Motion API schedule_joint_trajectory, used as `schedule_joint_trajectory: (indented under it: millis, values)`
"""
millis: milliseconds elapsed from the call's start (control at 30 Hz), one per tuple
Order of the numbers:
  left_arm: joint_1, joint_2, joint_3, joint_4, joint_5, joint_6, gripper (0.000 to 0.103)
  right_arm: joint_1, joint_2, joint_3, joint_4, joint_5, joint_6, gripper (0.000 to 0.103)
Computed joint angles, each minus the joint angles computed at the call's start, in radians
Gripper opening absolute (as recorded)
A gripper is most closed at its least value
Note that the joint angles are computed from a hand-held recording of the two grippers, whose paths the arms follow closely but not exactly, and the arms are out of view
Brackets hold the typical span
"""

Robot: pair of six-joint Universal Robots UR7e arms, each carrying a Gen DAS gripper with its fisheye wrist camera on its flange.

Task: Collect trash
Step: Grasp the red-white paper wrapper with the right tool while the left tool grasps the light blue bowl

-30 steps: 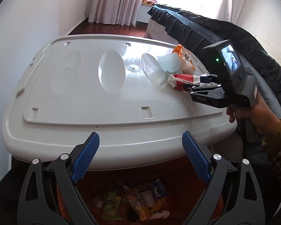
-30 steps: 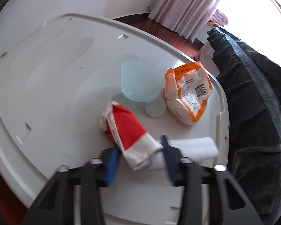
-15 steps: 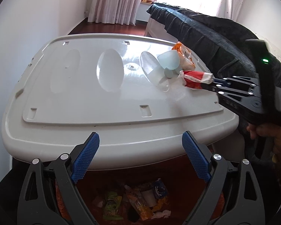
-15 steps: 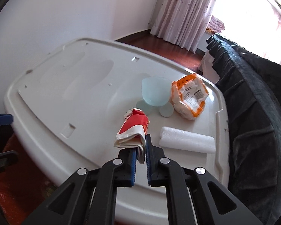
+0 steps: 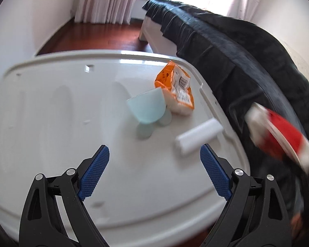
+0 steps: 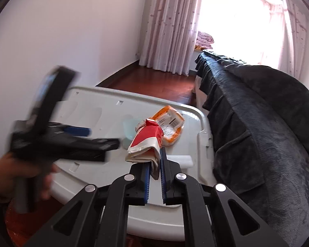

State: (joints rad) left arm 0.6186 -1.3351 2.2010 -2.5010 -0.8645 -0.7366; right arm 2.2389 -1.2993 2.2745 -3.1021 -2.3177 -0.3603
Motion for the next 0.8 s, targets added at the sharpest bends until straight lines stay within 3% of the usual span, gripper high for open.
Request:
schedule_joint_trajectory:
  millis: [200, 500, 567, 600, 800]
  values:
    - [0.094, 0.135, -0.099, -0.044, 0.02, -0.002, 0.088, -0.032, -0.031, 0.016, -0.014, 0.034, -0.012, 0.008]
    - [0.143, 0.215, -0.153, -0.058, 0.082, -0.001, 0.087, -0.048, -0.051, 0.028, 0.0, 0.063, -0.009, 0.008]
    - [0.142, 0.209, -0.135, -0.097, 0.089, 0.021, 0.078, -0.045, -0.047, 0.03, 0.005, 0.062, -0.004, 0.008]
    - [0.138, 0.204, -0.123, -0.119, 0.091, 0.041, 0.068, -0.044, -0.046, 0.03, 0.009, 0.063, -0.002, 0.008]
    - [0.089, 0.127, -0.053, -0.081, 0.131, 0.042, 0.065, -0.037, -0.038, 0.024, 0.007, 0.072, -0.001, 0.008]
